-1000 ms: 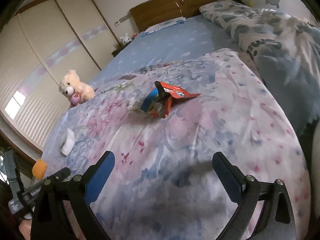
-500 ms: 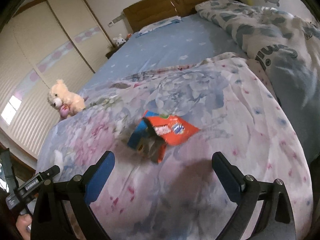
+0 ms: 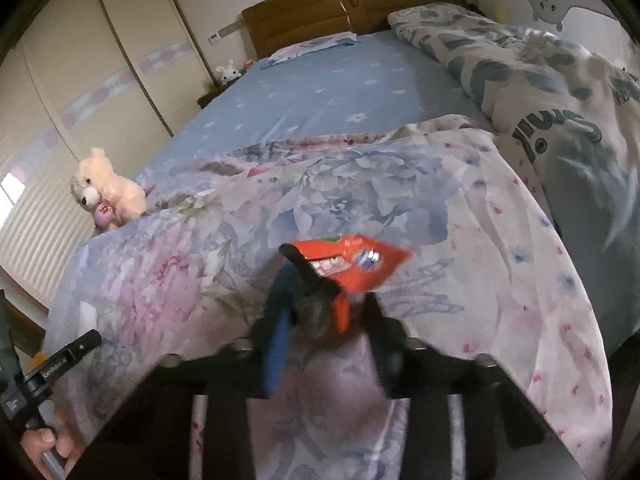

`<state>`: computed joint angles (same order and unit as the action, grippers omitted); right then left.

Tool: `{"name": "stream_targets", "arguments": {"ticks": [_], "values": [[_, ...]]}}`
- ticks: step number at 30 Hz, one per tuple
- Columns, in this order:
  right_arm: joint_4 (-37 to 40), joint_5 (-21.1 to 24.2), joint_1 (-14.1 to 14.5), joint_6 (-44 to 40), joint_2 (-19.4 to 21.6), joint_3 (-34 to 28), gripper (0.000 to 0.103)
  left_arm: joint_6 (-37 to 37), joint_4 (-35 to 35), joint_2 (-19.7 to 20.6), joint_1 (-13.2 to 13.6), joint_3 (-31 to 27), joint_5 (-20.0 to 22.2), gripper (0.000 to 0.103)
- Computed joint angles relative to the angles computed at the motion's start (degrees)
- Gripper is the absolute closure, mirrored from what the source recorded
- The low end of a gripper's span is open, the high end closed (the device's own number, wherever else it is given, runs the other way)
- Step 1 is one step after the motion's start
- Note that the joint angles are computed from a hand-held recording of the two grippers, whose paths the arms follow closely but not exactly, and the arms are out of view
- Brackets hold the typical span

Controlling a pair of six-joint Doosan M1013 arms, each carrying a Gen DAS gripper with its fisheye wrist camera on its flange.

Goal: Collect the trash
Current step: 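Grasp the white sponge with the left tool while the right tool grasps the red snack bag, then carry the white sponge with the left tool while the right tool carries the red bag over the bin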

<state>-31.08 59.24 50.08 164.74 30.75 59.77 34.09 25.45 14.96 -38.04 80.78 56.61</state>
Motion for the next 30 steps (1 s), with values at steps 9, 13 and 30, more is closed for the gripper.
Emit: {"name": "stream_targets", "arguments": {"ticks": [9,13,30], "values": [[-0.9,-4.5,1.7,2.4,-3.5,4.9,0.083,4.9,-2.6,-3.1,-4.2,2.3,-5.5,0.049],[-2.3,-6.0,3.0,4.9,-5.3,7.2,0.083,8.0,-5.2,-4.4,-6.3,3.7,-7.6,0.049],[-8.1,-7.1,8.0,14.1,-10.3,13.5,0.083,12.3,-5.5,-7.4,-12.7,6.1,-8.7,0.049]]}}
